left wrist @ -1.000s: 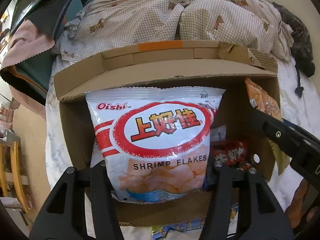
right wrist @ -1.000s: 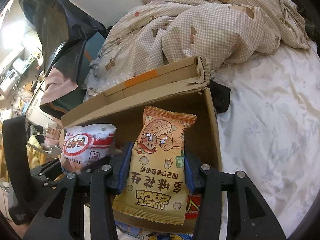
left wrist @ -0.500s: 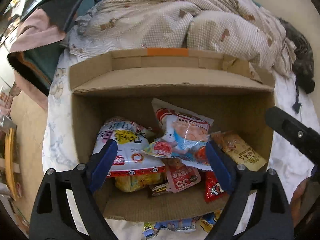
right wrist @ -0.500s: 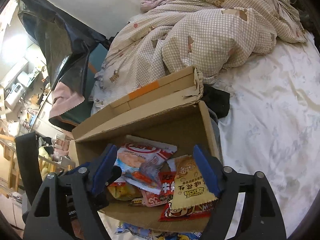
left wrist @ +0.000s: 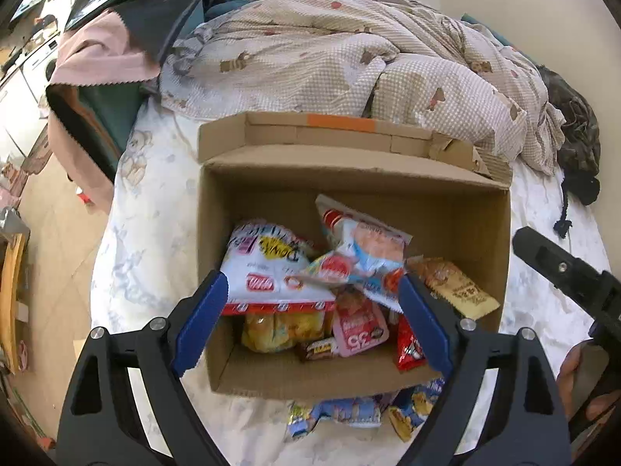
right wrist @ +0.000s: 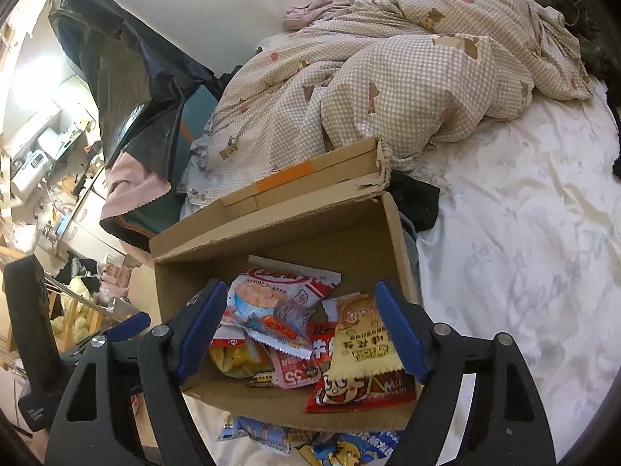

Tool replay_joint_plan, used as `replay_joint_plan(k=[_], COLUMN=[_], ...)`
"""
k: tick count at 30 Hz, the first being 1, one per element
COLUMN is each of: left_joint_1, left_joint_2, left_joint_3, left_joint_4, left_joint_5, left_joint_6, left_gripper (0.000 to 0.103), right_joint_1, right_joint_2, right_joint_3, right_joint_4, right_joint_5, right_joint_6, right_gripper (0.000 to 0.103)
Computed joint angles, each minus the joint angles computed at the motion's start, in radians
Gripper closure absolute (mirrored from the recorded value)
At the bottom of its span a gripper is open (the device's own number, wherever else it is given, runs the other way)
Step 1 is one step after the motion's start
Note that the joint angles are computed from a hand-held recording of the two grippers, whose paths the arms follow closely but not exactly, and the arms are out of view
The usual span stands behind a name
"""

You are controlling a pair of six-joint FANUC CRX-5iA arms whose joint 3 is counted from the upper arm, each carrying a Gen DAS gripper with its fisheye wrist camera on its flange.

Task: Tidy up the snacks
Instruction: 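Withdraw both open grippers from the box toward the remaining snacks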

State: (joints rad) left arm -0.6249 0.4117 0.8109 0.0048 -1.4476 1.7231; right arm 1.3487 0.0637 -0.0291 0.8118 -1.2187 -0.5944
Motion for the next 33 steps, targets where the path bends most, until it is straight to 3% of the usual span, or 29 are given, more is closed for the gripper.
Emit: replay_joint_plan(k=[14,33], left_joint_1=[0.01,0.096], left_joint_2=[-0.17,-0.44], left_joint_3=[-0.186,-0.577], left_joint_4=[-0.007,0.128], left_joint_5=[0.079,0.198], left_joint_6=[-0.106,-0.2], left_gripper=[0.016,0.016], right_joint_1=[0.101,0.213], right_joint_2=[0.046,0.061], right_joint_3=[0.091,0.074], right_joint_4=[-0.007,-0.072], right_joint_5=[-0.115,-0.11], right_joint_6=[0.04,-0.187], right_gripper=[0.022,0.022])
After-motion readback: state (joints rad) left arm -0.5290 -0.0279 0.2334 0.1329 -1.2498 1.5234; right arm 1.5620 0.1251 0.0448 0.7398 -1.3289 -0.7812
